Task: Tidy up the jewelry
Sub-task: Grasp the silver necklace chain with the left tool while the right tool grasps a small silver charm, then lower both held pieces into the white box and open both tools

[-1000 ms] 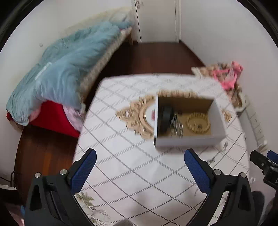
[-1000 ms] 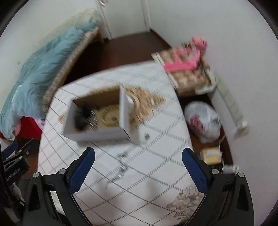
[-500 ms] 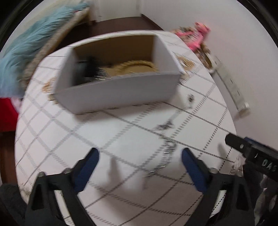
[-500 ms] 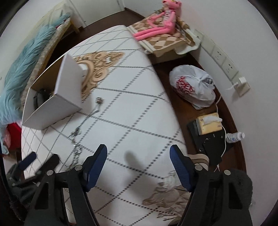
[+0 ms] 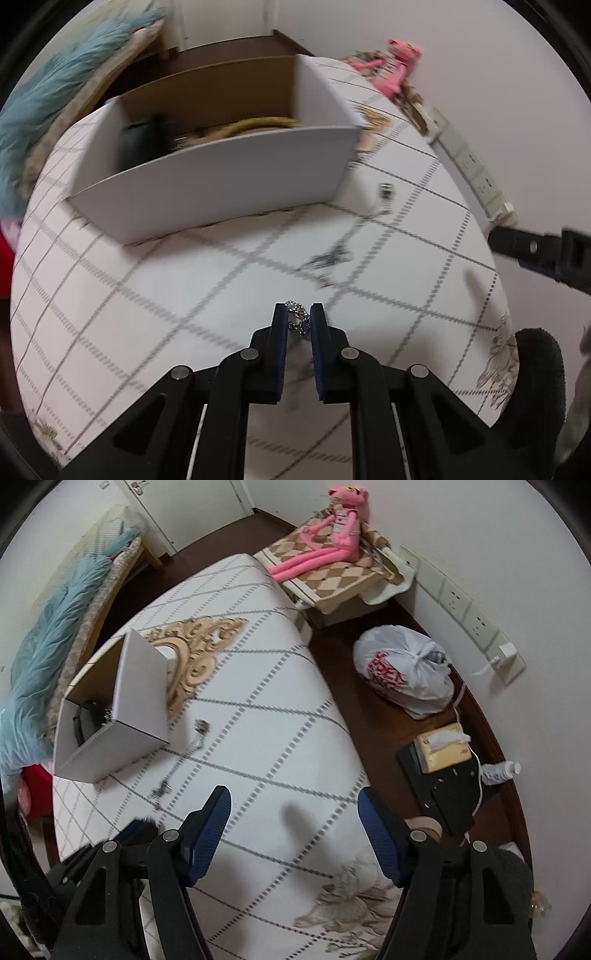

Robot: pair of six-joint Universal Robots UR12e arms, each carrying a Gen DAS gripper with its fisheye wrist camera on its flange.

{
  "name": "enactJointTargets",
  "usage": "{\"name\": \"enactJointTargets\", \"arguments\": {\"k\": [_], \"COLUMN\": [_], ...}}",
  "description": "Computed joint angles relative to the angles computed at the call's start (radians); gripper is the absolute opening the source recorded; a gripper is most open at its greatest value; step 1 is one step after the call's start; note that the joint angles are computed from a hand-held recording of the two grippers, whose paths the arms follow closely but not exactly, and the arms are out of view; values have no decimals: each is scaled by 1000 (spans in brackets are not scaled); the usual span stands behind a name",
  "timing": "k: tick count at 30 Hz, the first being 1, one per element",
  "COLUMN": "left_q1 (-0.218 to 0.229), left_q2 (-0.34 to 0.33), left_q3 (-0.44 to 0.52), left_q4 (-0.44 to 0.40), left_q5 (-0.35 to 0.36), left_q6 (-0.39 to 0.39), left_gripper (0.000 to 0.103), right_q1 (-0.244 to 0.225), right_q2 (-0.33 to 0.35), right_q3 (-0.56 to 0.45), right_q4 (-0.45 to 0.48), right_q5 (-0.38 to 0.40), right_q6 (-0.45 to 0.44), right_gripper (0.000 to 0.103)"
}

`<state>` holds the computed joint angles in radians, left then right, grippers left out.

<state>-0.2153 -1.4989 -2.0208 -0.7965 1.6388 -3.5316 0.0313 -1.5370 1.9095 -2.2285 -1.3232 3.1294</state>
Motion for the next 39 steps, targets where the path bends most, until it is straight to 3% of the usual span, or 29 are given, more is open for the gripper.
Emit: {"name": "enactJointTargets", "arguments": {"k": [7,9,14,15,16,17,21,28,34,39], "left_q1": [65,73,87,84,84,86,100,135,171,190], "left_q2": [95,112,148,145,150,153,152,164,152,115], "left_q3": [-65,-78,-93,-88,-87,-85,-66,-20,37,92], "left_q4": [-75,-82,-74,-69,-61,-54,-26,38,98,134], "left_q5": [24,25,25,27,25,18,-1,-33,-91,-91], "left_q6": [-9,-26,-46,-52,-52,-52,-42,-1,23,56], "left_gripper": [9,9,9,9,9,9,9,9,9,9], "right_q1": [54,79,126,132,135,138,130,98,88,94], "right_q2": [62,89,141,140,143,141,123,55,20,28], "right_q3": [-45,-62,-92,-83,-84,-81,-64,-52,-101,-173], "right_q4": [-62,-75,-72,-110,-106,-115,-135,-139,-133,-123], "right_q5": [48,32,-35,-42,-46,-48,-15,124,222,262], "right_q6": [-28,-41,-64,-75,-79,-82,-81,-100,-121,-130], "right_gripper": [71,59,47,32,26,9,10,10,9,10]}}
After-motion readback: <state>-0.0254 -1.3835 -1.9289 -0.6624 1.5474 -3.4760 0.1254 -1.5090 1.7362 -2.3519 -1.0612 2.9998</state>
